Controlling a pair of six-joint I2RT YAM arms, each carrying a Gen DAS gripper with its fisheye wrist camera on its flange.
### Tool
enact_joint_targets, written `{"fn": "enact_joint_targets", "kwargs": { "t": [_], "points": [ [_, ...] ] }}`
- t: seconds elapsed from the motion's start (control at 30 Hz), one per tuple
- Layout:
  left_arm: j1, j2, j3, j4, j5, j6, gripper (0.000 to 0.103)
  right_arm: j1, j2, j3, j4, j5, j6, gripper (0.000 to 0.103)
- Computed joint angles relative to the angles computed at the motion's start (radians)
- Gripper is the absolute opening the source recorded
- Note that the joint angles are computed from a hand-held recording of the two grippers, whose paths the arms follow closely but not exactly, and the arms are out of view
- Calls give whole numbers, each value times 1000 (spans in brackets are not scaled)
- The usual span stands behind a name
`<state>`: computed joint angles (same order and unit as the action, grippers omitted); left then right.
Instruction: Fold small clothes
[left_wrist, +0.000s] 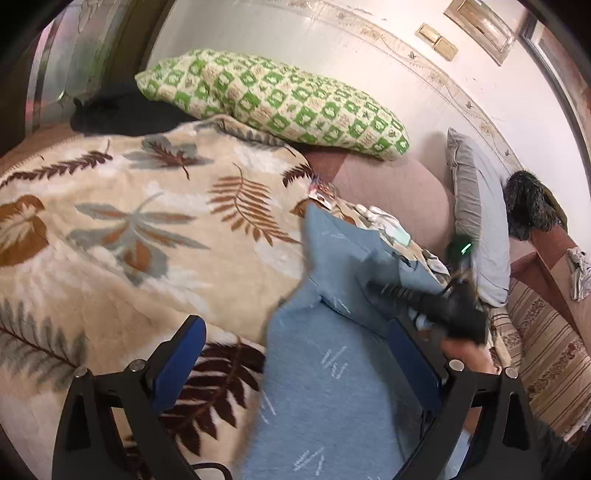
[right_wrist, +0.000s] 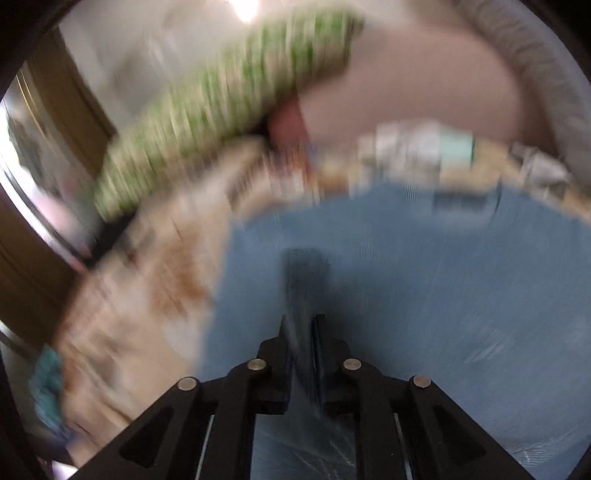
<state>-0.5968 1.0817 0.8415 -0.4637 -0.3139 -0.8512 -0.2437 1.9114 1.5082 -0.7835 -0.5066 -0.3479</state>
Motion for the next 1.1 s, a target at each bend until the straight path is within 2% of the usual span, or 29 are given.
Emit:
{"fn": "enact_joint_targets", "kwargs": {
  "t": [0.03,0.07,0.1,0.13,0.23,0.33,0.47,0.53,0.57,0.6,0.63,0.67,0.73,0.77,0.8,0.83,0.87,0.93,0.97,1.03,1.1],
  "points": [
    [-1,-4,-1,-1,-10,3,98,15,-5,-32,11,38,-11,29],
    [4,-7,-2,3,-4,1,98,9,-38,-81,43,17,-33,36],
    [7,-9,-4,6,2,-3,98,0,-46,-81,28,-20,-53,70],
    [9,-13,-9,10,7,-6,98,-18,-43,-53,-21,-68,-71,90],
    [6,-3,-6,15,6,-11,98,-53,-36,24,-107,-141,-105,90],
    [-5,4,-3,15,-9,-8,98,-84,9,133,-180,-217,-56,91],
    [-2,11,-7,18,-3,-20,98,-147,201,334,-389,-424,31,91],
    [-1,26,-3,26,5,-17,98,-146,277,372,-464,-484,24,91],
    [-3,36,2,26,4,-11,98,-125,359,437,-548,-478,-5,91],
    [-8,45,7,25,-1,-3,98,-112,391,453,-564,-455,4,91],
    [-13,50,12,22,-8,5,98,-110,377,418,-497,-470,47,91],
    [-18,52,14,22,-18,10,98,-106,365,419,-484,-474,74,91],
    [-16,50,11,37,-11,6,98,-96,382,501,-600,-540,23,91],
    [-12,53,10,49,3,5,98,-86,355,493,-578,-574,9,91],
    [-11,59,14,52,8,7,98,-71,328,463,-505,-555,26,91],
    [-12,69,20,49,10,12,98,-45,329,460,-455,-480,45,91],
    [-17,78,25,42,4,20,98,-14,380,498,-470,-363,75,91],
    [-31,80,28,24,-30,30,98,-30,377,462,-427,-412,120,91],
    [-33,73,23,25,-39,30,98,-40,359,467,-451,-418,124,91],
    [-37,52,11,23,-56,15,98,-82,311,479,-554,-470,41,91],
    [-62,24,8,-12,-94,2,98,-153,237,498,-705,-494,-147,91]
  ]
}}
